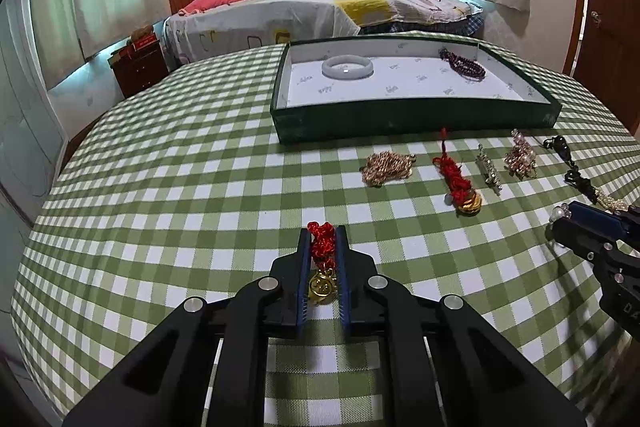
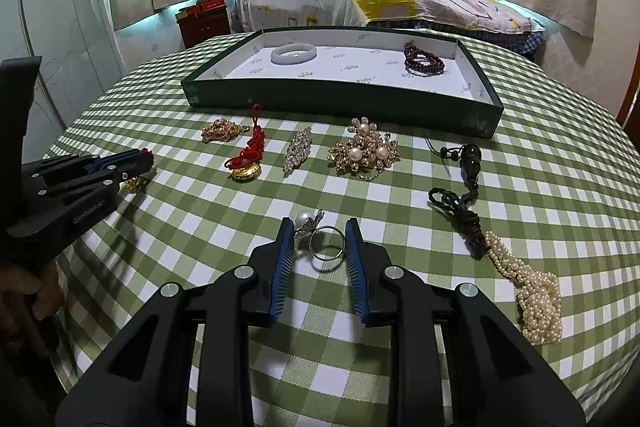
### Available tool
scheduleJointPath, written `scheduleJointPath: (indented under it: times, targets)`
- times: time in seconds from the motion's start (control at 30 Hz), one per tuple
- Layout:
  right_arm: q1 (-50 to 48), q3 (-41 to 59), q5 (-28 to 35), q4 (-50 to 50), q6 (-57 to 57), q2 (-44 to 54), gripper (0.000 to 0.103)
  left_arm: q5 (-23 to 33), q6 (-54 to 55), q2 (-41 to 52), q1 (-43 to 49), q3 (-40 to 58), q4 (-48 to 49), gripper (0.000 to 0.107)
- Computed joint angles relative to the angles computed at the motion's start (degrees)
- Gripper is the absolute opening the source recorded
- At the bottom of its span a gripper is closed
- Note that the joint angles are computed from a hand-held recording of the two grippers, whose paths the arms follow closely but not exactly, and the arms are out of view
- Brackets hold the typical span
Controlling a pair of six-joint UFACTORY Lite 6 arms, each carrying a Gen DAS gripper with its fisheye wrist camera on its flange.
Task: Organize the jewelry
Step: 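Carry the pendant into the tray with the left tool while the right tool places the ring there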
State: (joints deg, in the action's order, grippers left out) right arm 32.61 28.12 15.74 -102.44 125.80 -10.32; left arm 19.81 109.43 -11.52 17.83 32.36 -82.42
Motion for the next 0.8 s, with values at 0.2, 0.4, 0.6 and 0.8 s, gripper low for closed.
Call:
scheduleJointPath:
  times: [0.2,0.4,0.6,0.8]
  targets:
    - [-0.9,0.7,-0.2,3.2,-4.3,-2.4,0.026,2.0,-5.0,-3.5,0.6,0.4,4.4,0.012]
    - [-4.6,5.4,-2.4,5.9,-10.0,-3.7,0.026,4.1,-13.8,-4.1,-1.7,5.9,9.6,0.012]
    - [-13.0,17.6,-6.9,-3.8,-5.8,3.3,0.026,2.8,-19.8,5.1,-8.8,19.0,9.6,0.012]
    - [-19.6,36.3,-11.3,-15.9,1.8,19.2,0.026,-2.6,-23.2,20.6,-17.8,37.1,8.4,0.012]
